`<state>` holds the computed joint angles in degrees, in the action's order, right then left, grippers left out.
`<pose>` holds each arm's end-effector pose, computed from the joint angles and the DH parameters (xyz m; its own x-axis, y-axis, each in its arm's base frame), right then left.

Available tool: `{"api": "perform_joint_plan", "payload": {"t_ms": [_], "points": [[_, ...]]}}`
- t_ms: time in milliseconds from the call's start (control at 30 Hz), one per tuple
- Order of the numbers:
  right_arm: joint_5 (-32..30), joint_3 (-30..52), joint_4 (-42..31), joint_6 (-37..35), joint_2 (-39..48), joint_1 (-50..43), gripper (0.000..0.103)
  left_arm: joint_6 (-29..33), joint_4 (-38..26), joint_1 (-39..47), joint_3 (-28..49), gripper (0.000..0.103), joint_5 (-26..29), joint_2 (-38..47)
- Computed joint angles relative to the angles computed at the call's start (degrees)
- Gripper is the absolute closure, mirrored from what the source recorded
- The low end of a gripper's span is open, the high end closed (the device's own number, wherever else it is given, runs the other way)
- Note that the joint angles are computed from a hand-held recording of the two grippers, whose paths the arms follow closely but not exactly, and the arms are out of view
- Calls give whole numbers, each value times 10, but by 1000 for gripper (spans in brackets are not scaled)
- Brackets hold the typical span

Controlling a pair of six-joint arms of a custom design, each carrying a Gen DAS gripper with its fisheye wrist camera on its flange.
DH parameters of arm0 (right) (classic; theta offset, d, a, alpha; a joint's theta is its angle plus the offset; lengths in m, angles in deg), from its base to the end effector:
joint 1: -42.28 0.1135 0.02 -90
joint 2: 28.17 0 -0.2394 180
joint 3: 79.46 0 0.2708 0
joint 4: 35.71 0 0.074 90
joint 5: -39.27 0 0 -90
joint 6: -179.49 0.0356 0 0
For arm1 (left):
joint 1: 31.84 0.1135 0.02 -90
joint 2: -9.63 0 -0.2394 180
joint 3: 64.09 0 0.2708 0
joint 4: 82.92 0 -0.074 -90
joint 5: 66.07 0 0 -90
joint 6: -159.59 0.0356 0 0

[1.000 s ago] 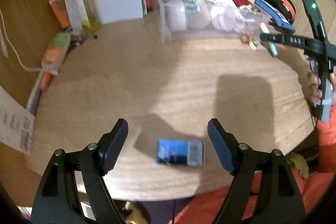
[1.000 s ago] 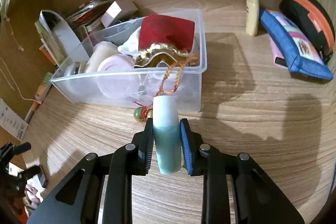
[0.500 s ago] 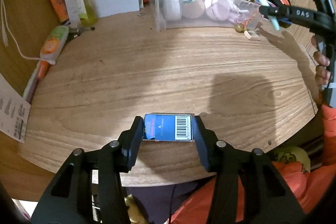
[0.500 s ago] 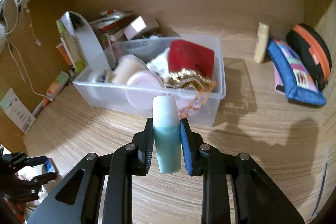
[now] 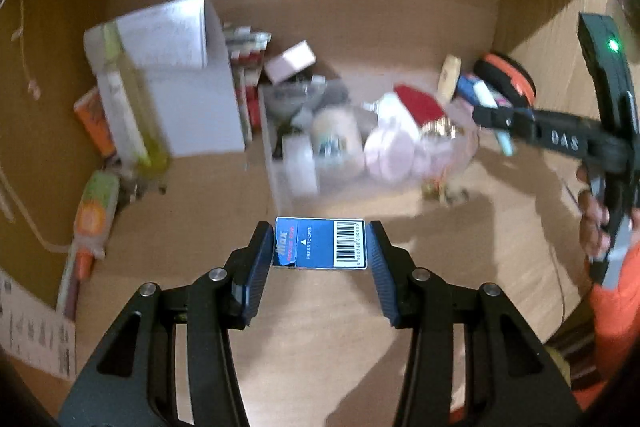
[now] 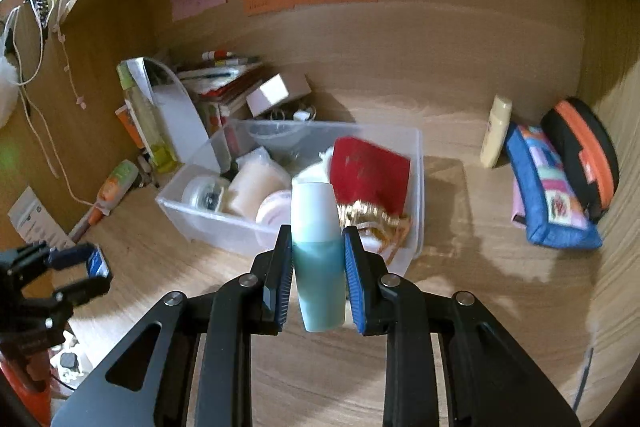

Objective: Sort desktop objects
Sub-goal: 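Grasp the blue Max card with the left tool while the right tool grasps the pale teal bottle, then lower the blue card and teal bottle into the clear bin and open both tools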

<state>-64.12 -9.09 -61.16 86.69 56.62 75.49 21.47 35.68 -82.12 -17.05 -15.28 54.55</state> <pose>0.2832 0.1953 0.2148 -0.5024 -0.3857 -0.7738 -0.7069 0.6986 0.1108 0.1279 -0.1187 0.2052 -0.6568 -0.1122 -0.7457 -0.1489 0.9887 -0.0175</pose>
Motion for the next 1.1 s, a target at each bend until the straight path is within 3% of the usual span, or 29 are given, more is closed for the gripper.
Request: {"api": "perform_joint_plan", "payload": {"t_ms": [267,400,633,967,1100], "points": [[6,37,0,17,14,15,81,122,120,121,24,56,80,39],[-2,55,-2,26,37,20,81,142,157,165,44,56,85,73],[10,85,-13,29,84,24,81,196,222,264,72,56,173,130],[14,171,-43,29,184,37,81,229,295,330,86,56,243,244],[24,218,-66,27,226,43,89,240,314,344,79,56,267,256]]}}
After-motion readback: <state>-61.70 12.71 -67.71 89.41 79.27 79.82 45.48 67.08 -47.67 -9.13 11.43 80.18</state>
